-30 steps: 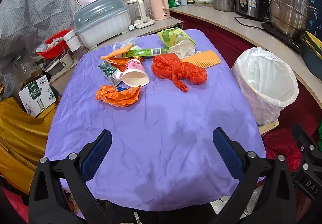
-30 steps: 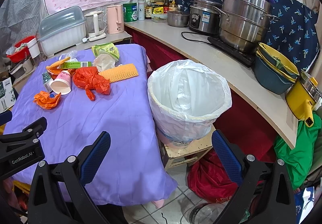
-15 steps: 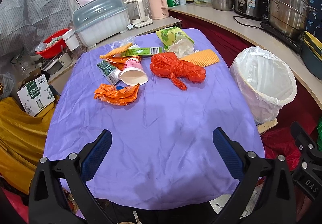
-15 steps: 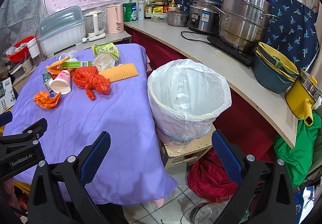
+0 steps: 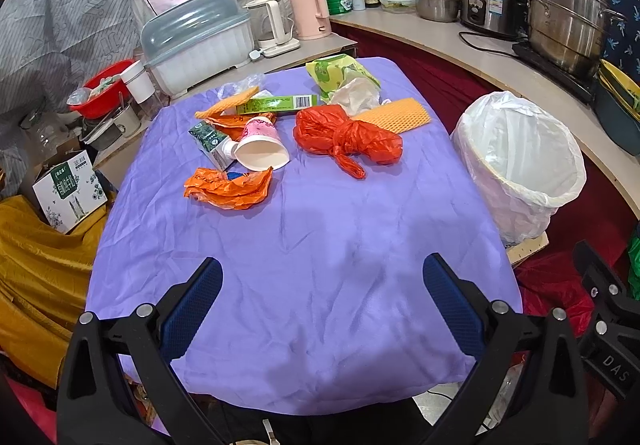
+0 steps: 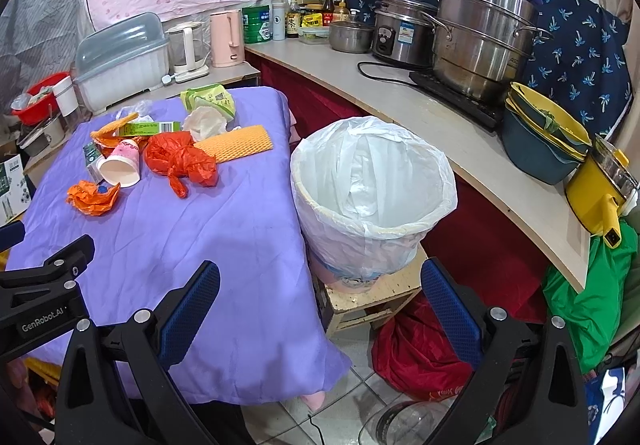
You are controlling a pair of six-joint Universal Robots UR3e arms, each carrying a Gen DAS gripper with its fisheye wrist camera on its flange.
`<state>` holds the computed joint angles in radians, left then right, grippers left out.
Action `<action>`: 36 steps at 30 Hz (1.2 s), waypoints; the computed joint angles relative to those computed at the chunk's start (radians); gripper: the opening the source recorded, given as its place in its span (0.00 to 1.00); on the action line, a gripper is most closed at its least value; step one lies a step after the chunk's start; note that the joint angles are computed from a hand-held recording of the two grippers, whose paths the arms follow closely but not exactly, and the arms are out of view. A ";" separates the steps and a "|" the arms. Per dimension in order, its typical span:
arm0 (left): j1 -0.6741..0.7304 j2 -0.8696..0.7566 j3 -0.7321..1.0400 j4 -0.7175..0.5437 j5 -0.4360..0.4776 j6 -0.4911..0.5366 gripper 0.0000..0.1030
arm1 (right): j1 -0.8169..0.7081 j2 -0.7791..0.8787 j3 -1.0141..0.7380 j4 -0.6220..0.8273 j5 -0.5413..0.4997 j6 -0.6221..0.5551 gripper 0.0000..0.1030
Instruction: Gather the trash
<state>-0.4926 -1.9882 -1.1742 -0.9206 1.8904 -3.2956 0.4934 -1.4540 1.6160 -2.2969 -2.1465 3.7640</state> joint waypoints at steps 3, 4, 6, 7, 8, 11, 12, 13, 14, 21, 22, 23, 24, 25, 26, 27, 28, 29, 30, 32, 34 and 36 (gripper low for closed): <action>-0.004 -0.002 0.004 -0.003 0.003 -0.002 0.93 | 0.000 -0.003 0.003 0.000 0.000 0.000 0.94; -0.003 -0.002 0.004 -0.003 0.002 -0.002 0.93 | 0.000 -0.001 0.000 0.001 0.000 0.000 0.94; -0.004 -0.002 0.004 -0.003 0.003 -0.003 0.93 | -0.001 -0.002 0.002 0.001 0.002 -0.001 0.94; -0.003 -0.002 0.003 -0.003 0.001 -0.002 0.93 | -0.001 -0.006 0.005 0.001 0.002 0.000 0.94; -0.003 -0.002 0.003 -0.002 0.002 -0.002 0.93 | -0.001 -0.008 0.008 -0.001 0.002 0.000 0.94; -0.003 -0.001 0.001 0.000 0.002 -0.002 0.93 | -0.001 -0.003 0.004 -0.002 0.001 -0.001 0.94; -0.005 -0.001 0.000 0.001 0.004 -0.004 0.93 | -0.002 -0.006 0.006 -0.002 0.002 -0.001 0.94; -0.003 -0.002 0.001 0.000 0.003 -0.002 0.93 | -0.003 -0.008 0.009 -0.003 0.003 -0.002 0.94; -0.004 -0.002 0.002 -0.001 0.003 -0.002 0.93 | -0.002 -0.009 0.011 -0.003 0.001 -0.002 0.94; -0.005 -0.003 0.005 -0.005 0.004 -0.004 0.93 | -0.004 -0.007 0.008 -0.003 0.004 -0.002 0.94; -0.006 -0.003 0.005 -0.004 0.004 -0.005 0.93 | -0.004 -0.007 0.008 -0.003 0.004 -0.002 0.94; -0.006 -0.004 0.005 -0.003 0.005 -0.005 0.93 | -0.004 -0.008 0.008 -0.003 0.006 -0.003 0.94; -0.007 -0.005 0.007 -0.005 0.005 -0.007 0.93 | -0.003 -0.006 0.008 -0.005 0.004 -0.003 0.94; -0.007 -0.005 0.007 -0.007 0.004 -0.008 0.93 | -0.003 -0.004 0.006 -0.005 0.003 -0.003 0.94; -0.008 -0.005 0.008 -0.007 0.006 -0.008 0.93 | -0.003 -0.004 0.006 -0.004 0.003 -0.002 0.94; -0.009 -0.005 0.007 -0.007 0.006 -0.008 0.93 | -0.004 -0.008 0.010 -0.005 0.004 -0.003 0.94; -0.010 -0.005 0.008 -0.008 0.007 -0.011 0.93 | -0.003 -0.008 0.011 -0.006 0.003 -0.001 0.94; -0.010 -0.007 0.008 -0.006 0.006 -0.011 0.93 | -0.003 -0.007 0.010 -0.006 0.003 0.001 0.94; -0.011 -0.009 0.010 -0.006 0.005 -0.014 0.93 | -0.005 -0.006 0.008 -0.007 0.005 0.000 0.94; -0.009 -0.013 0.012 -0.007 0.002 -0.016 0.93 | -0.007 -0.004 0.009 -0.010 0.007 -0.001 0.94; -0.004 -0.018 0.016 -0.011 -0.008 -0.018 0.93 | -0.010 -0.004 0.009 -0.011 0.010 -0.001 0.94; 0.008 -0.023 0.019 -0.009 -0.024 -0.019 0.93 | -0.016 0.002 0.008 -0.018 0.013 0.000 0.94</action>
<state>-0.4846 -2.0116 -1.1555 -0.9296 1.8665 -3.3151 0.4772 -1.4523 1.6240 -2.3145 -2.1338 3.7641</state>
